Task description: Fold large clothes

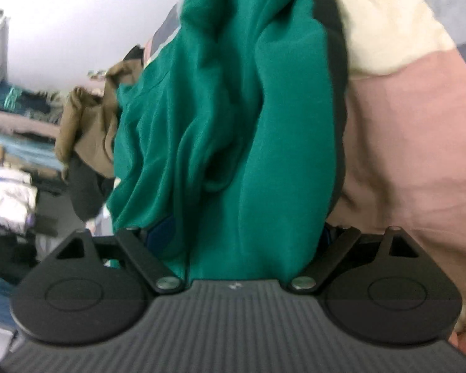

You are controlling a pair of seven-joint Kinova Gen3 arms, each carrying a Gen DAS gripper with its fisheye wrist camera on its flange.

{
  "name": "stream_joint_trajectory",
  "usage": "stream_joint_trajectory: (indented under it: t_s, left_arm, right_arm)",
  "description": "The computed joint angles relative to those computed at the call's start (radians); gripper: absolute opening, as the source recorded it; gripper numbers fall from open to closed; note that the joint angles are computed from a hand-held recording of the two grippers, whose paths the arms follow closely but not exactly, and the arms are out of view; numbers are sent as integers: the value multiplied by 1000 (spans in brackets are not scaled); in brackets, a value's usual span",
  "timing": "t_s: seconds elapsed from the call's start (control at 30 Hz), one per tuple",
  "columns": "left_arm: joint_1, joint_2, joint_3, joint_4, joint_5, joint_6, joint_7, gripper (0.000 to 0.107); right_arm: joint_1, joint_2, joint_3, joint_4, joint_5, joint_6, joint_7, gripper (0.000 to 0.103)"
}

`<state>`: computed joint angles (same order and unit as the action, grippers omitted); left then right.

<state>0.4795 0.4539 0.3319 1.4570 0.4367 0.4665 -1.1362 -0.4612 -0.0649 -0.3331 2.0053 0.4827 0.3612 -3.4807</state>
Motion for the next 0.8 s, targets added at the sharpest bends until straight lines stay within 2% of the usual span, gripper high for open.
stream_joint_trajectory:
  t_s: [0.03,0.1,0.13,0.2,0.23,0.27,0.3,0.33,0.4,0.43,0.47,0.6,0.8]
  left_arm:
    - [29,14,-34,-26,-28,34,38,77]
    - [75,36,-80,-76,-85,93,100,77]
    - [84,41,-86,-90,-103,106,114,77]
    - [96,41,-92,-100,-128,117,137,77]
    - [101,42,-92,-107,-140,121,142,76]
    - [108,41,-96,-112,-154,127,149,73]
    - [115,36,-97,-113,-176,131,163,56]
    - [135,30,-116,-122,-191,150,186,37]
    - [155,15,-150,-111,-176,150,206,17]
    - [142,6,-139,-92,-155,125,192,13]
    - [111,-10,-111,-54,-125,84,161,11]
    - [-69,-67,73,51,37,-60,34,9]
    - [-290,-113,307,101,276,-128,-197,8]
  right_arm:
    - [-26,15,24,-19,-41,32,40,87]
    - [-31,56,35,-66,-122,112,110,70]
    - [-35,73,42,-87,-152,152,138,65]
    - [-64,95,63,-133,-162,234,177,44]
    - [-85,106,69,-155,-143,274,180,38]
    - [-111,117,81,-182,-128,315,185,26]
    - [-120,121,75,-199,-106,342,181,16]
    - [-135,110,80,-200,-83,352,161,14]
    - [-148,73,83,-171,-28,324,98,12]
    - [-148,48,75,-156,9,316,57,12]
    - [-145,35,67,-153,36,317,33,12]
    - [-92,-56,28,-108,86,282,7,11]
    - [22,-178,-99,-26,195,197,-156,11]
